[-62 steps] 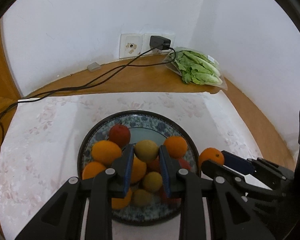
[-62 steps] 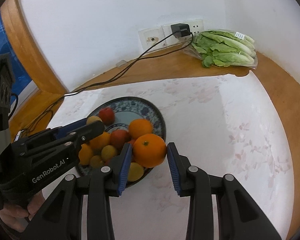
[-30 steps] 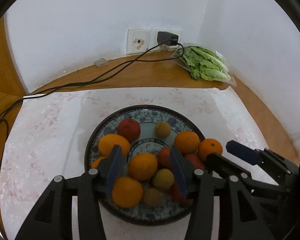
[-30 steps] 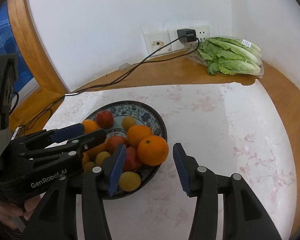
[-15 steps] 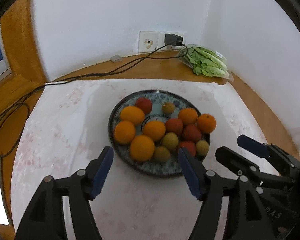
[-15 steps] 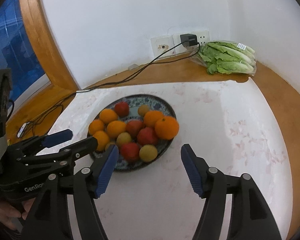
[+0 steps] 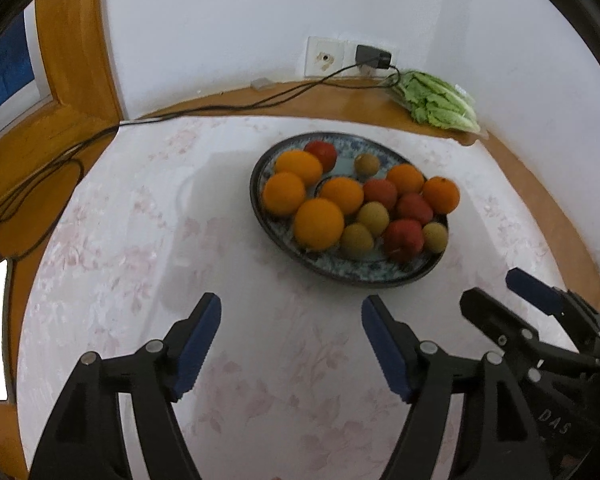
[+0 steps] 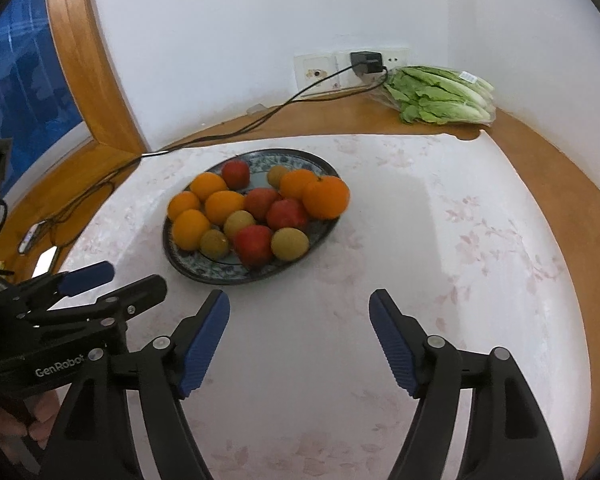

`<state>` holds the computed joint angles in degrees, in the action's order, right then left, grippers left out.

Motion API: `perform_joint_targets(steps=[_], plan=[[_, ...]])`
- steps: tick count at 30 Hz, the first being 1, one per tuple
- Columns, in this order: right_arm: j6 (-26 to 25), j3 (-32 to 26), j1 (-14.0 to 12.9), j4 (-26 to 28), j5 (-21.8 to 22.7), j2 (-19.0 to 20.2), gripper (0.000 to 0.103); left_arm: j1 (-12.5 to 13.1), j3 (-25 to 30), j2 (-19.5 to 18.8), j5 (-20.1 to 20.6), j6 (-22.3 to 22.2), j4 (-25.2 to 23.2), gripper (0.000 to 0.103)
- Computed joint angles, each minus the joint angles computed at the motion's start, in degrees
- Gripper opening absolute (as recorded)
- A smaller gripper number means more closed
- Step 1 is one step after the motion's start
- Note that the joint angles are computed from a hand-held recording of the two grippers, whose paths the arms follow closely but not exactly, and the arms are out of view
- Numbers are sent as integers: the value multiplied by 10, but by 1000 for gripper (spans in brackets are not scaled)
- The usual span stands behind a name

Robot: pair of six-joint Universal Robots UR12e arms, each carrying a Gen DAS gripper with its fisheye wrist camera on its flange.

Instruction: Organize fruits

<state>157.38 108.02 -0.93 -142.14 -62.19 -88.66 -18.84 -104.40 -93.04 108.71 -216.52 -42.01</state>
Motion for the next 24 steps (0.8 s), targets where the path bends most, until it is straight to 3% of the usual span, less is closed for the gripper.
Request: perform_joint_targets(steps=[15,24], plan=[[32,11,10,-35,-74,14,74,-8,7,-20,17,-4,-24,79],[36,12,11,-35,-83,16,75,-14,7,-25,35,-3,-22,79]])
